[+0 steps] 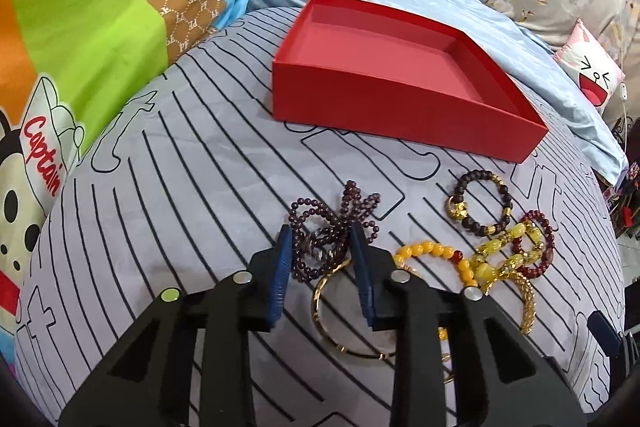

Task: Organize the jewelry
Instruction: 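Grasp the dark red beaded strand with the left tool while the right tool grasps the gold cuff bangle, then carry both pieces into the red tray and open both tools to release them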

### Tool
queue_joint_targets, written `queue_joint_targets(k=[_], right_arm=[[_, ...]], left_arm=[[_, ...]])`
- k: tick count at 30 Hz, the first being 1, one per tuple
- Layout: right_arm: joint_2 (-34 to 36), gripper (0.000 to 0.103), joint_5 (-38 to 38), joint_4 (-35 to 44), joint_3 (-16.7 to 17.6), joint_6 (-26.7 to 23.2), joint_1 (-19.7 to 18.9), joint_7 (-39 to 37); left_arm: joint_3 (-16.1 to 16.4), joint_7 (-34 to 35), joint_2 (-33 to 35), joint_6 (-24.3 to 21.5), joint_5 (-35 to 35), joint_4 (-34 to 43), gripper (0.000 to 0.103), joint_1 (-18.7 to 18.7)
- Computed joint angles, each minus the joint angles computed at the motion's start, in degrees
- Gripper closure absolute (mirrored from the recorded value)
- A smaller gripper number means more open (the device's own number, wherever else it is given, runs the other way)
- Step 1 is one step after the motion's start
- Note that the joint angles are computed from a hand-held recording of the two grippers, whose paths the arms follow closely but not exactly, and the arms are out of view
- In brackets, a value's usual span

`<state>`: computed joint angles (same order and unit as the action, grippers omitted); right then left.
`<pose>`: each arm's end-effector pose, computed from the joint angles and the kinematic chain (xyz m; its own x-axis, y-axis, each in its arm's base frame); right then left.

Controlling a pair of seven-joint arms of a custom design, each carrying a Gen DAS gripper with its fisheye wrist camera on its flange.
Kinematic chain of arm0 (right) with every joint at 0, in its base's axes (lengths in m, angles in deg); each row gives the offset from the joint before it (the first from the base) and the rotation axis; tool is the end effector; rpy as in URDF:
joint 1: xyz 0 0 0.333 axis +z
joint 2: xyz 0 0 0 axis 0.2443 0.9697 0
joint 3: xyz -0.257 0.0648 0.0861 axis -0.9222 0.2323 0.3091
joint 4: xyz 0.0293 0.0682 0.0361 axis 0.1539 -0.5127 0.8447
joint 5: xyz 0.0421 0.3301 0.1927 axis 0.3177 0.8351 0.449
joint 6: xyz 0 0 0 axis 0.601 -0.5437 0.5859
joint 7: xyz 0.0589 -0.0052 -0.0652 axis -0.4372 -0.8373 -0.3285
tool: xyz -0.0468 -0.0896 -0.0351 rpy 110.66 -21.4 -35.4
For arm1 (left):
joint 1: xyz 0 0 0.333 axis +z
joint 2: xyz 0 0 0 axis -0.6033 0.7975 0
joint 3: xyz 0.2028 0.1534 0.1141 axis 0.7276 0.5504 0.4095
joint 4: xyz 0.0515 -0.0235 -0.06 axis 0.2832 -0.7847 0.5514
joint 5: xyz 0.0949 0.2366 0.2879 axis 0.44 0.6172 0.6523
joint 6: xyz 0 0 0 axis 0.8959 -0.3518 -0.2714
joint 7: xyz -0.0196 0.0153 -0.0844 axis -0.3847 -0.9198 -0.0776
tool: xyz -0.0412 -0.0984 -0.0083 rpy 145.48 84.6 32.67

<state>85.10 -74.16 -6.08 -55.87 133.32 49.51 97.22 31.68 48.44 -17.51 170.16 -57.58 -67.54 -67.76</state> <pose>0.5012 0.4072 0.4893 -0.3250 -0.9442 -0.0529 -0.6961 0.2767 -0.6625 0.6511 -0.4267 0.4861 -0.2924 -0.9456 0.1428 -0.7783 0.1485 -0.6101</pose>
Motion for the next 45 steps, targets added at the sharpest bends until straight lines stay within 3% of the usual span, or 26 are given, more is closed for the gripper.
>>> queue_joint_targets(k=[4, 13, 20, 28, 40, 45], right_arm=[[0.1, 0.007, 0.2, 0.1, 0.0, 0.2, 0.0, -0.3], [1.4, 0.009, 0.7, 2.0, -0.4, 1.9, -0.2, -2.1], [4.5, 0.010, 1.8, 6.4, -0.9, 2.4, 0.3, -6.5], [10.3, 0.010, 5.9, 13.6, -2.3, 1.3, 1.3, -12.4], [12.4, 0.046, 8.2, 16.3, -3.9, 0.4, 2.3, -14.6], [10.4, 0.046, 8.2, 13.1, -3.8, 2.2, 2.0, -13.6]], left_arm=[[-0.4, 0.5, -0.6, 1.3, -0.5, -1.0, 0.095, 0.3], [-1.2, 0.0, -7.4, 5.5, -1.6, -11.3, 0.096, 1.7], [-1.5, -0.9, -13.4, 9.9, -1.4, -19.9, 0.096, 2.8], [-2.0, -1.9, -17.5, 11.7, -1.4, -26.2, 0.096, 4.2], [-2.9, -2.0, -18.9, 11.8, -2.1, -28.5, 0.096, 5.0], [-3.1, -1.7, -19.4, 12.1, -2.2, -29.3, 0.096, 4.9]])
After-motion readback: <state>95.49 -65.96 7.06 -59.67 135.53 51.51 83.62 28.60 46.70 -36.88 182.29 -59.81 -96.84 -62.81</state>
